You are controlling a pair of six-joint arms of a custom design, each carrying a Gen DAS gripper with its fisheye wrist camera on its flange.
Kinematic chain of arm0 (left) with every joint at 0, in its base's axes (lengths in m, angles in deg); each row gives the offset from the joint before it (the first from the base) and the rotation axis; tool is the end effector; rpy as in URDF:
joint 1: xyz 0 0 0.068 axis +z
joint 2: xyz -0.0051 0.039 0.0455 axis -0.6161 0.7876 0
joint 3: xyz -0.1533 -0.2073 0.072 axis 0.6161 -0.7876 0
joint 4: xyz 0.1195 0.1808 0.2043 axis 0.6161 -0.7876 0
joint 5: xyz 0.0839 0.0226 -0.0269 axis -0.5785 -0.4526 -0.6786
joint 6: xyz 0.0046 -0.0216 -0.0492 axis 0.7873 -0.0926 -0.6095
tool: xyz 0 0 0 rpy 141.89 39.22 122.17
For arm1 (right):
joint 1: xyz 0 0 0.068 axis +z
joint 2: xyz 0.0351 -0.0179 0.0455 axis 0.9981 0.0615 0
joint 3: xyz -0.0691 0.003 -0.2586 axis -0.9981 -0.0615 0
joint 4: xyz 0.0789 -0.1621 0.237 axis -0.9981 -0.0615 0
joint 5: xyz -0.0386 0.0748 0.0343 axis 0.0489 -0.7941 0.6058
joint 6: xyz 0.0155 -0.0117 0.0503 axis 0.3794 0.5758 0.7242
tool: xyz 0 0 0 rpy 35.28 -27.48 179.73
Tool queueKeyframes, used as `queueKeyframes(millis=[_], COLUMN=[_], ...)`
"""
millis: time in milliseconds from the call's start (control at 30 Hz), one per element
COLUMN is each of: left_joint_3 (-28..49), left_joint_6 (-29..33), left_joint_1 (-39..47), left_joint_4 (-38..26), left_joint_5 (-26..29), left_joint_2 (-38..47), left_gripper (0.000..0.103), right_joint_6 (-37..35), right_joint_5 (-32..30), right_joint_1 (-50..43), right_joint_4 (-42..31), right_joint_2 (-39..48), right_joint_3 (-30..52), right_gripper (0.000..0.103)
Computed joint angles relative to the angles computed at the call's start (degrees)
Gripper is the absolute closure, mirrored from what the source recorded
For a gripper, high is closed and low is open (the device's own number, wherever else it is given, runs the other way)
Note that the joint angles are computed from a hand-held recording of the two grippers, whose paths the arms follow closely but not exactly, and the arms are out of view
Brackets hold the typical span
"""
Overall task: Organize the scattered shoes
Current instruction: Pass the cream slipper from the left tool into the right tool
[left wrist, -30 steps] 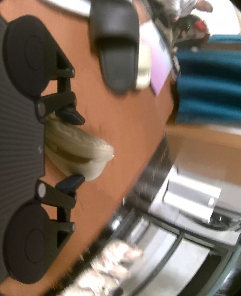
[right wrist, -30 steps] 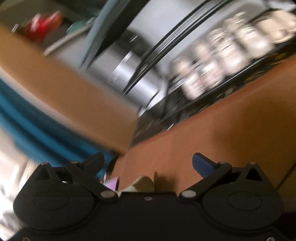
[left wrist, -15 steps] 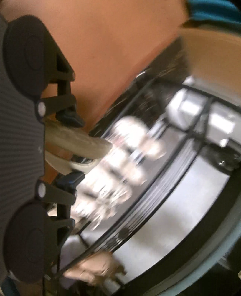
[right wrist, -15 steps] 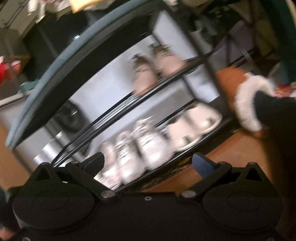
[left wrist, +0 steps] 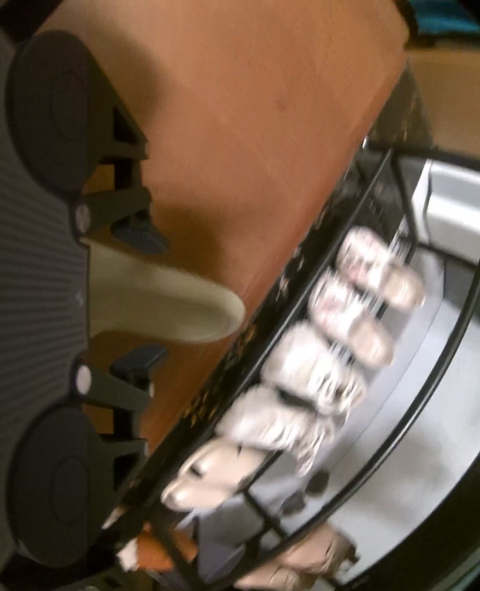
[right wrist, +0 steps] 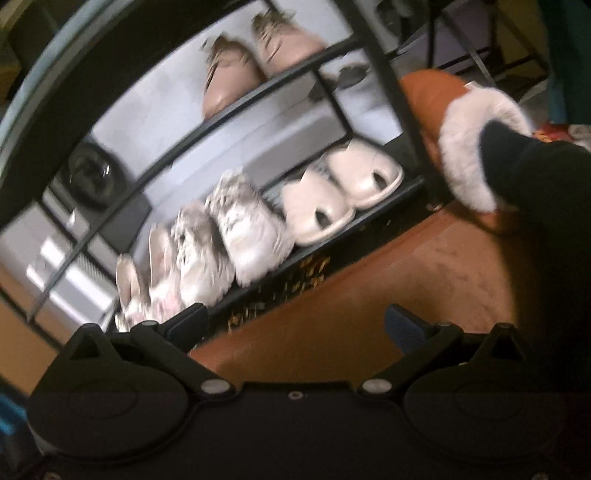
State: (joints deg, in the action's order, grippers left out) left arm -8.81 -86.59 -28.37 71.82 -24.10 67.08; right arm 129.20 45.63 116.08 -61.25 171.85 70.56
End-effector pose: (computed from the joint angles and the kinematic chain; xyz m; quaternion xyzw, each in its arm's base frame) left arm 0.3027 0.0453 0.1357 -0.2002 0.9191 -0.1055 0.3227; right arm 0.2479 0.1261 0.0988 0.2572 0.8384 0.1745 0.4477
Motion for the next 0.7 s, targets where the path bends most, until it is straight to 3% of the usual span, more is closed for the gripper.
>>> queueKeyframes(millis=[33,133,267,400,500,700], left_joint_3=[-0.06,-0.58,0.08,2.25,2.66,4.87], left_joint_6=[0.66,2.81,4.97,6.35,5.45,2.82], left_joint_1=[0.75,2.27,4.28,7.31,10.69,15.44], left_joint_4=[0.26,0.38,-2.69,-6.15,-6.21,-7.81], left_joint_5=[-0.22,-1.14,-0.91,-2.72,-4.56,-2.59], left_joint_2=[-0.05,-2.24,-4.78,-4.87,-5.73,-2.84], left_gripper=[0.023,0.016,0.01,0.005,0.001,0.001], right_joint_6=[-0.54,-2.19,-6.01,-13.5,-23.66,-26.23], right_joint_5=[-2.17,-7.97,-13.89,-15.55,-13.98,-15.99], right_joint_1=[-0.28,-0.22,1.55,5.73,10.85,13.94], right_joint_4=[-0.96,-5.59,-5.5,-4.35,-5.12,-7.83], right_joint_2=[1.31,3.2,6.78,8.65,11.5,19.39], right_joint_3=[0.9,3.42,5.7,7.51,10.4,17.97], right_gripper=[0.0,0.0,0.0,0.0,0.0,0.0])
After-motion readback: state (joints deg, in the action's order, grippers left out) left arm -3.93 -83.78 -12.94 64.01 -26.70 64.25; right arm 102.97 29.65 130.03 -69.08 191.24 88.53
